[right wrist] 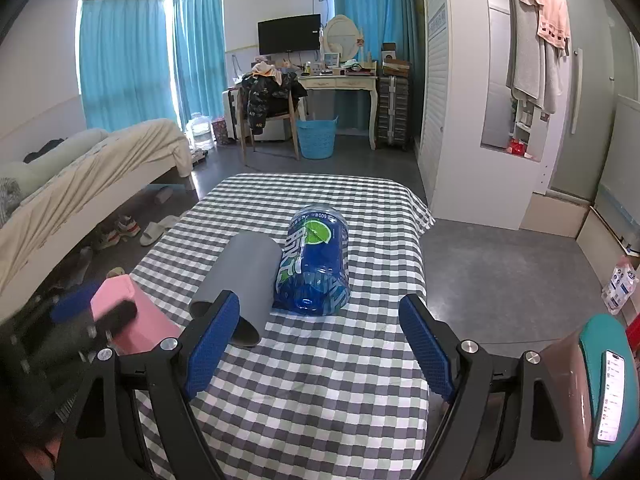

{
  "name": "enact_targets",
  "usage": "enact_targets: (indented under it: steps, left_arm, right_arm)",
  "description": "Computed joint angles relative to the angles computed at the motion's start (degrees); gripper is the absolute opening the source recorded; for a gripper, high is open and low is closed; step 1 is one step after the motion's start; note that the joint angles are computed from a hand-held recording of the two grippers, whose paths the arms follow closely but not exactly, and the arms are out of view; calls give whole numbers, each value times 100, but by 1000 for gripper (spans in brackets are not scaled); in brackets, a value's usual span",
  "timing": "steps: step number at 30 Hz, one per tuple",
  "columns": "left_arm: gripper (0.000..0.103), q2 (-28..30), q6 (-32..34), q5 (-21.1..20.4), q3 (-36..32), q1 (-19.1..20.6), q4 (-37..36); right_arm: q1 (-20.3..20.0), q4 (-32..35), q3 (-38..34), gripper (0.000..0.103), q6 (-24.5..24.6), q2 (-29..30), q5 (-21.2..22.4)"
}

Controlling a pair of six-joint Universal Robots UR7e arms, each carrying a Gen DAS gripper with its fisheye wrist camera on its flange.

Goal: Flip cup upside down
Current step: 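Rotate the held pink cup with the left tool so its open rim faces down, then lower the upright pink cup onto the tablecloth and open the left tool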

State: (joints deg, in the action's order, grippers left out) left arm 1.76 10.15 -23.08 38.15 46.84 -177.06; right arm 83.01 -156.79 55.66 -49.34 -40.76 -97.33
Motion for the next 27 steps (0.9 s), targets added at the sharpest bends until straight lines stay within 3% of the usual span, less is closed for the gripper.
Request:
enact_targets:
  steps: [5,11,15,22,27]
  left_arm:
    - [54,-95,-114,-51,106,23,141]
    - [70,-430,-1500,-410,516,217,1328]
    - [72,-598,-2116,-710,804,334,1642]
    - [65,-471,-2037,-716,706,373,1550]
    - [65,-475,-2027,-1033,707,369,1523]
  right_arm:
    - [14,-53,88,82,-55,-32,-1]
    - [5,-123,235,82,-92,-129,87]
    - [-5,-111,178,82,-31,-105,39]
    - [-6,-39,100,82,-26,-55,-4]
    - [6,-71,96,82,-36,-22,-47]
